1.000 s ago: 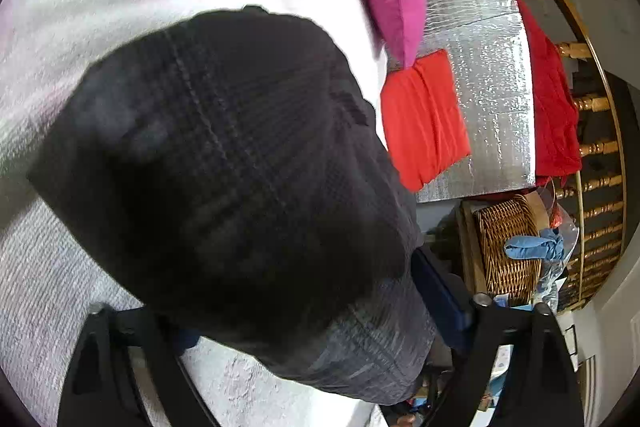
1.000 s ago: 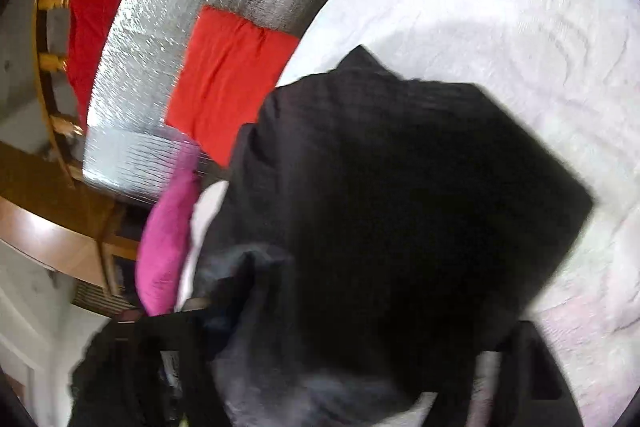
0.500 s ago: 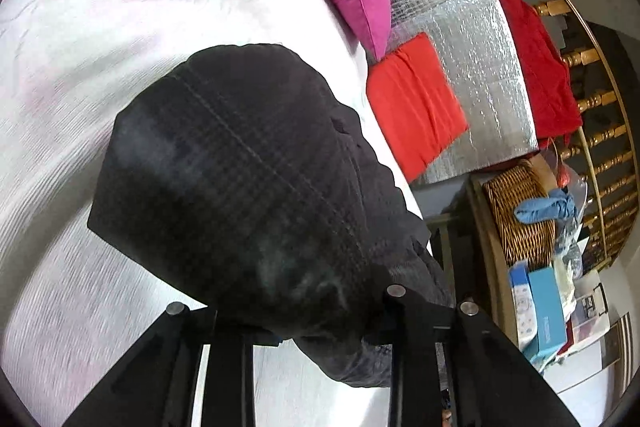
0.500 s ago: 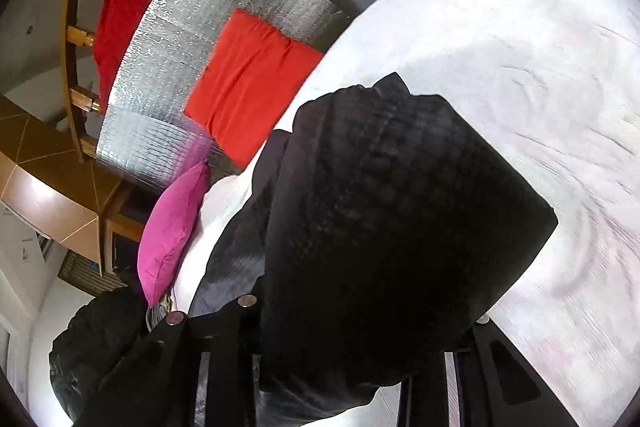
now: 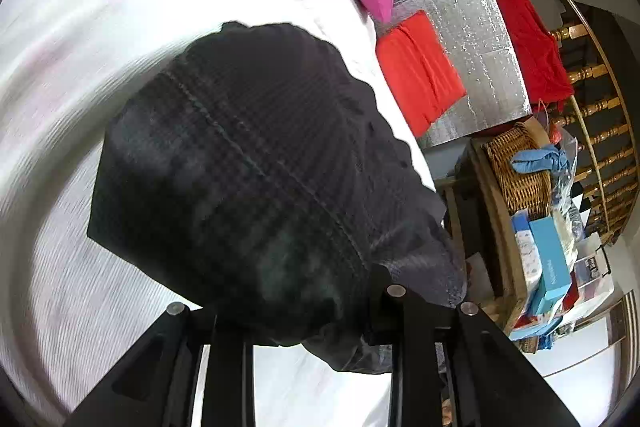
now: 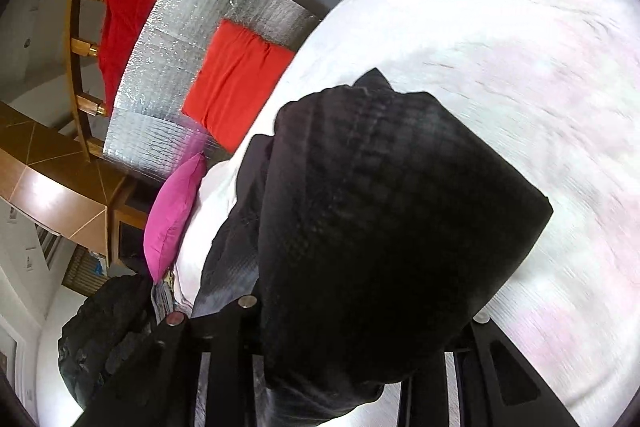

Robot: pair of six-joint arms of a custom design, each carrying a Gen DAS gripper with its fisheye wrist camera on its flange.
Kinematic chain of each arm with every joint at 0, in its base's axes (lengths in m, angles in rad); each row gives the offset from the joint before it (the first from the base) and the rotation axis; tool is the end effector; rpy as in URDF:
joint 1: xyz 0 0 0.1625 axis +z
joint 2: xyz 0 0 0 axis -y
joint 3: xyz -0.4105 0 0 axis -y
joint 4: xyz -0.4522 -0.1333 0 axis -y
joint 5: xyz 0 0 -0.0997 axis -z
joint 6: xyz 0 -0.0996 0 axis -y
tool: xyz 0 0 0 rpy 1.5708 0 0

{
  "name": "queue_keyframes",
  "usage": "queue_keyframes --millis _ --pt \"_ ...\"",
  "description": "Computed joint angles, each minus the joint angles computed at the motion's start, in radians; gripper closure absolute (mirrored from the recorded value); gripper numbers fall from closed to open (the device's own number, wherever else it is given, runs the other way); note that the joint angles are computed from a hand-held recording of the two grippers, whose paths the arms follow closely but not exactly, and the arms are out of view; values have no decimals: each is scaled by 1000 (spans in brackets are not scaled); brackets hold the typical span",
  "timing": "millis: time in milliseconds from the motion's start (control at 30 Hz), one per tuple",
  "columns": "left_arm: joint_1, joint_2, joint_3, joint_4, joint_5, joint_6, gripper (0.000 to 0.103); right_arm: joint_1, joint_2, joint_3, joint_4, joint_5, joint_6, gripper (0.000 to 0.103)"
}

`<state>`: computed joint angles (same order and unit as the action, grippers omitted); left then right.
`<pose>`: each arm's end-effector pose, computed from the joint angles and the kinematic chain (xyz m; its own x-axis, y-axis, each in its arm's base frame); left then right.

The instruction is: Fold large clothes

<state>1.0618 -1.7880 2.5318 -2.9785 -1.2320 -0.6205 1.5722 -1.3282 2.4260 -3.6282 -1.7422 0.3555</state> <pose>-0.0402 -0.4135 0.2446 -0.9744 -0.1715 0.1453 -0.2246 0.7228 -0.6535 0.1169 -0.4420 0.1838 -0.9242 0.3294 -0.1933 0.3423 0.4898 -0.8018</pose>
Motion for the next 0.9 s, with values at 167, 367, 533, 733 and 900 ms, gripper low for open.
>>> queue_keyframes --millis 167,367,533,733,900 --pt "18 27 -36 71 -1 8 61 -38 -25 3 83 35 7 63" --pt "20 -57 -52 272 -27 -77 41 -47 -158 38 279 61 61 36" --pt "-68 -276 -43 568 -10 -52 42 1 -360 57 613 8 -14 35" --pt "-203 -331 -122 662 225 70 28 91 -478 8 749 -17 -185 35" --pt "-121 -61 -269 481 308 211 23 115 -292 -160 657 -100 -270 35"
